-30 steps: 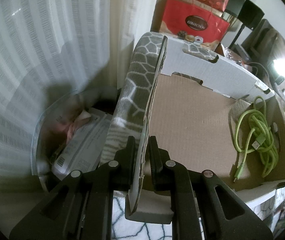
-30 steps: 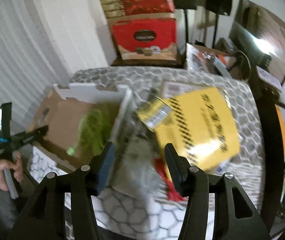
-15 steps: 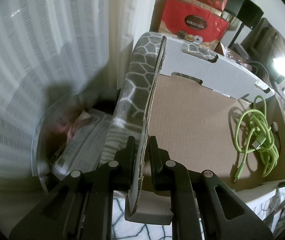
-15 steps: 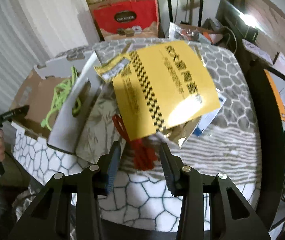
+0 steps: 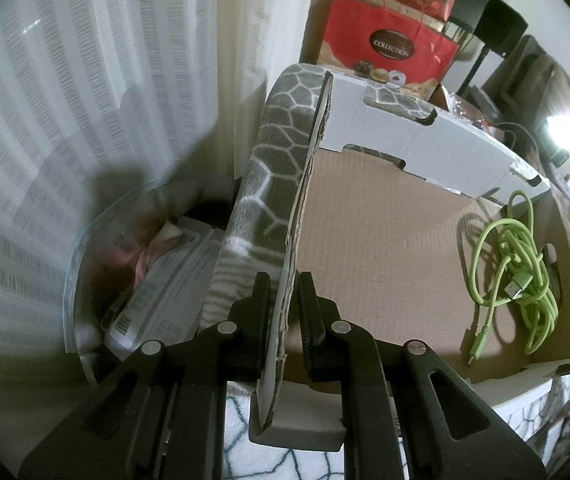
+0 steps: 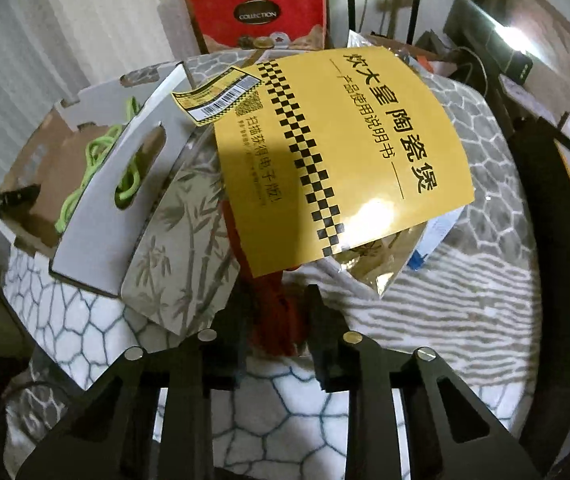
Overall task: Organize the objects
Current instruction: 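Grasp the red cable with the right tool and lift it, then lower the red cable into the box beside the green cable, release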
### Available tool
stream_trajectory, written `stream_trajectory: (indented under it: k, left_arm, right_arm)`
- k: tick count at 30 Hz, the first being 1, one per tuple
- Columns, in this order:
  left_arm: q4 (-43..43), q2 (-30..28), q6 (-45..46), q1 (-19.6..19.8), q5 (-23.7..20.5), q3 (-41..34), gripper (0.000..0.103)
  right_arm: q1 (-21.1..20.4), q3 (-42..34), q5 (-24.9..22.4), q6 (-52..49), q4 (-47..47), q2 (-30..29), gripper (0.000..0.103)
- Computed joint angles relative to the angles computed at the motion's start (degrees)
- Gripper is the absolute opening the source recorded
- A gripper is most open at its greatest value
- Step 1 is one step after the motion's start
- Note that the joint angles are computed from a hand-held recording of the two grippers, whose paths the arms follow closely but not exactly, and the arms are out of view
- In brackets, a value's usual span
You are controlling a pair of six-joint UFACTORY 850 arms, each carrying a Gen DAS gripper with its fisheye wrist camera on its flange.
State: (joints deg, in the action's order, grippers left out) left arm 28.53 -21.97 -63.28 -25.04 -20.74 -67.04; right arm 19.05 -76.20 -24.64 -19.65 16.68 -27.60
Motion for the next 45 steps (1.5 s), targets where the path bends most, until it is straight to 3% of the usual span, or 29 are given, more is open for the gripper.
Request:
stream_trajectory:
  k: [7, 11, 14, 25, 35, 45]
  left_arm:
    - [0.0, 0.0, -0.2, 0.0, -0.1, -0.1, 0.013]
    - [-0.1, -0.1, -0.2, 0.0, 0.0, -0.1, 0.013]
    - [-0.3, -0.1, 0.0, 0.0, -0.1, -0.2, 0.013]
    - [-0.1, -0.2, -0.4, 0.0, -0.1, -0.2, 0.013]
    - [0.0, -0.2, -0.6, 0.0, -0.3, -0.3, 0.013]
    - [0.2, -0.2, -1.0, -0.1, -0.4, -0.4, 0.013]
  right_arm:
    - [-1.1, 2.7, -2.9, -8.7, 8.6, 3.3, 0.024]
    - [-4.0, 2.5, -10.6, -21.4, 24.4, 3.4, 0.024]
    - [-5.6, 1.6, -15.6, -24.5, 31.2, 2.5, 0.024]
    - [-6.3, -0.4, -23.4, -30.3, 40.1, 2.0, 0.024]
    - [-0.1, -8.9, -20.7, -28.9, 37.1, -1.3, 0.024]
    - [7.4, -22.3, -24.5, -16.6, 19.5, -12.8, 0.024]
